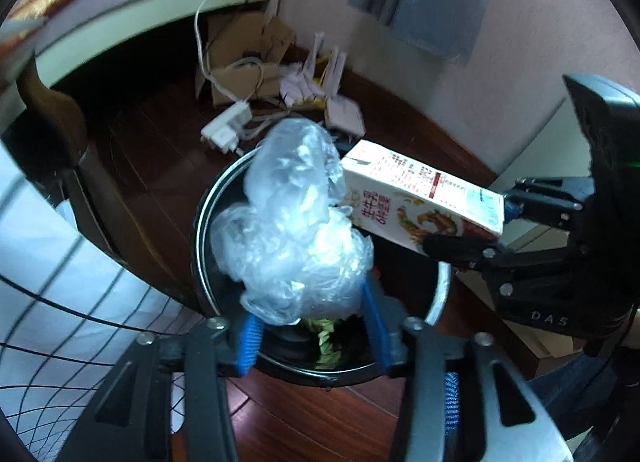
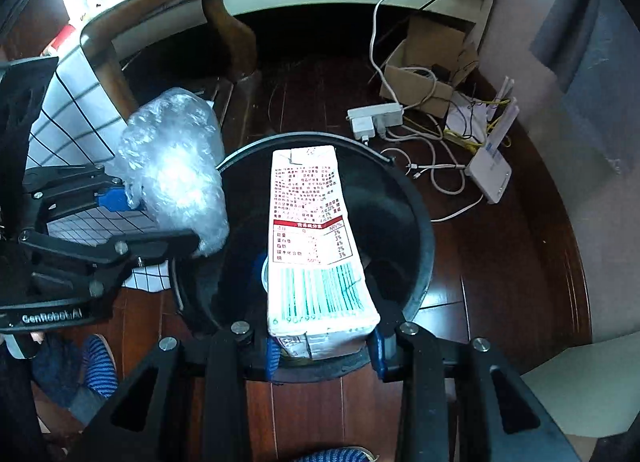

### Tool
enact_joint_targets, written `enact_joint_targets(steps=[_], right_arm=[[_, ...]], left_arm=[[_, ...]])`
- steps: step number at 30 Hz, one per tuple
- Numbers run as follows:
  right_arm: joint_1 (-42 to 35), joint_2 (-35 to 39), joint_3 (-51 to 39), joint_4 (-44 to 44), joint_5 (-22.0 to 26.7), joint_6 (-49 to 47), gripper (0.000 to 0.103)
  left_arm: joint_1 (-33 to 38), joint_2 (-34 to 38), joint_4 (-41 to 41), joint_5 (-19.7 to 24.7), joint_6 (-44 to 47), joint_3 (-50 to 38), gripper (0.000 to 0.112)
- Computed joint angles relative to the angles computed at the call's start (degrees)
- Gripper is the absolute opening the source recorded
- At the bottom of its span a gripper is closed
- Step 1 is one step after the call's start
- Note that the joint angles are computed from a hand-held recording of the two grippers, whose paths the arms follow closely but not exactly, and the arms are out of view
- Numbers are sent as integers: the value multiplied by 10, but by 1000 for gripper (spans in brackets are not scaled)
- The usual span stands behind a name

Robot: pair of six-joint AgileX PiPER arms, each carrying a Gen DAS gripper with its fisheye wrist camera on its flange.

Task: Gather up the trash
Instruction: 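Carry the clear bag and white carton over the bin and release both, then withdraw both grippers from the bin back toward the table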

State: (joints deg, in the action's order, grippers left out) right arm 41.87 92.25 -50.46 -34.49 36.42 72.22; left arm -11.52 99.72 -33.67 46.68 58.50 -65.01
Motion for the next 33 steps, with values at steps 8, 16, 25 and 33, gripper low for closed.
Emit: enact_joint_targets(steps=[8, 16, 25, 33], right_arm=[[-6, -5, 15, -36, 58, 64, 102], [7, 1, -1, -36, 85, 69, 103], [16, -2, -14, -40, 97, 68, 103], [33, -11, -22, -45, 115, 73, 103]], left_arm=[[4, 4, 45, -43, -27, 19, 93], [20, -16, 38, -67, -20, 45, 94], [24, -37, 39, -64, -22, 51, 95], [30, -60, 41, -61, -22, 55, 96]])
